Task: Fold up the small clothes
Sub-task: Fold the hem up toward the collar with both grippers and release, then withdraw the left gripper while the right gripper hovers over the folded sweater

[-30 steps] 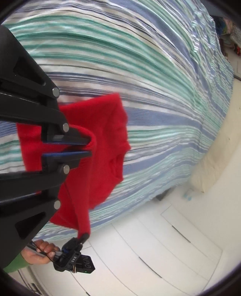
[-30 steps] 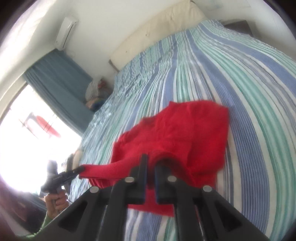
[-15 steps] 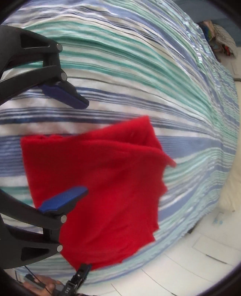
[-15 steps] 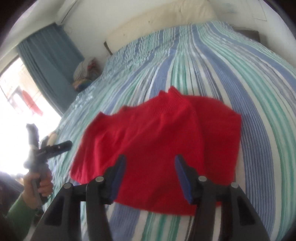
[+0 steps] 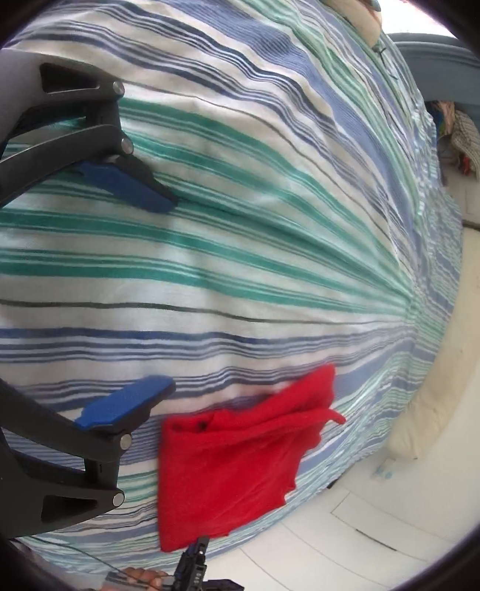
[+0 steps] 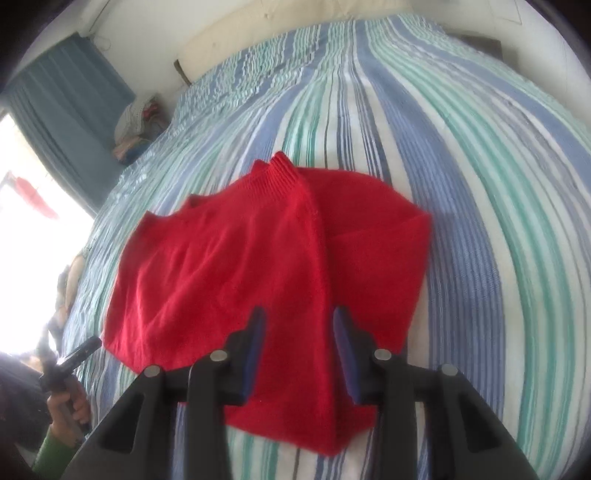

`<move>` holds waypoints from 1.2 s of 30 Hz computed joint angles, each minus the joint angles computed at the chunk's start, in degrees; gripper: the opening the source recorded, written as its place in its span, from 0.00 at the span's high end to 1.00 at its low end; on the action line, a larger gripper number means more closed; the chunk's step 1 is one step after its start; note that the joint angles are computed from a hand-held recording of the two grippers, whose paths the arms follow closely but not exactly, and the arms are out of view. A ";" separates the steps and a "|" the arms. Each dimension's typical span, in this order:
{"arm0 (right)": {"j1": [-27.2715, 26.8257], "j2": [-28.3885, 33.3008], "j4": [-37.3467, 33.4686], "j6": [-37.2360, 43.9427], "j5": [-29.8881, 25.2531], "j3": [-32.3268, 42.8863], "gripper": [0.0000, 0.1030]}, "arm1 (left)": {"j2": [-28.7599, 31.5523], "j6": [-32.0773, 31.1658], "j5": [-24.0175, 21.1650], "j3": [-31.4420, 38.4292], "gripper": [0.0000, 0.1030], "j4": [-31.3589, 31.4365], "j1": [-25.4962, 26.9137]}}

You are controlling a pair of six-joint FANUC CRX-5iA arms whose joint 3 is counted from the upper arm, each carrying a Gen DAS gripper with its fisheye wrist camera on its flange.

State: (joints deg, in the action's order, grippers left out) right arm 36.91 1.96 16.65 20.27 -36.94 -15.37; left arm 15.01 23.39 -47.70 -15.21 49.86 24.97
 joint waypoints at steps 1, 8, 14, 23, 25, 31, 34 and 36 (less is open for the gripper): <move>-0.42 1.39 -3.20 2.49 -1.94 1.87 0.72 | -0.81 -2.86 0.63 -1.77 0.12 1.83 0.15; 3.79 -5.55 6.23 -12.10 -4.72 -6.52 0.97 | -2.70 -9.63 6.64 -6.04 0.06 5.18 -1.99; 2.41 -3.83 1.63 -4.41 -6.31 -2.45 0.72 | -2.27 -11.54 5.17 -6.50 0.04 7.26 -1.21; -0.92 1.72 6.06 -1.71 5.22 3.65 0.60 | -2.60 -11.96 6.54 -7.11 0.01 6.84 -1.87; -2.40 5.67 -1.01 3.10 5.88 8.16 0.59 | -2.75 -12.18 7.11 -7.39 0.01 6.94 -2.02; -2.27 7.31 15.60 -19.30 3.80 1.23 0.60 | -2.69 -12.13 7.64 -7.32 0.01 6.42 -2.26; -0.43 2.58 25.18 -27.66 3.11 -5.02 0.53 | -2.57 -12.73 7.30 -7.45 0.01 7.28 -2.16; 1.25 -1.44 30.96 -31.94 2.17 -9.57 0.44 | -2.43 -12.65 7.04 -7.35 0.00 7.44 -2.10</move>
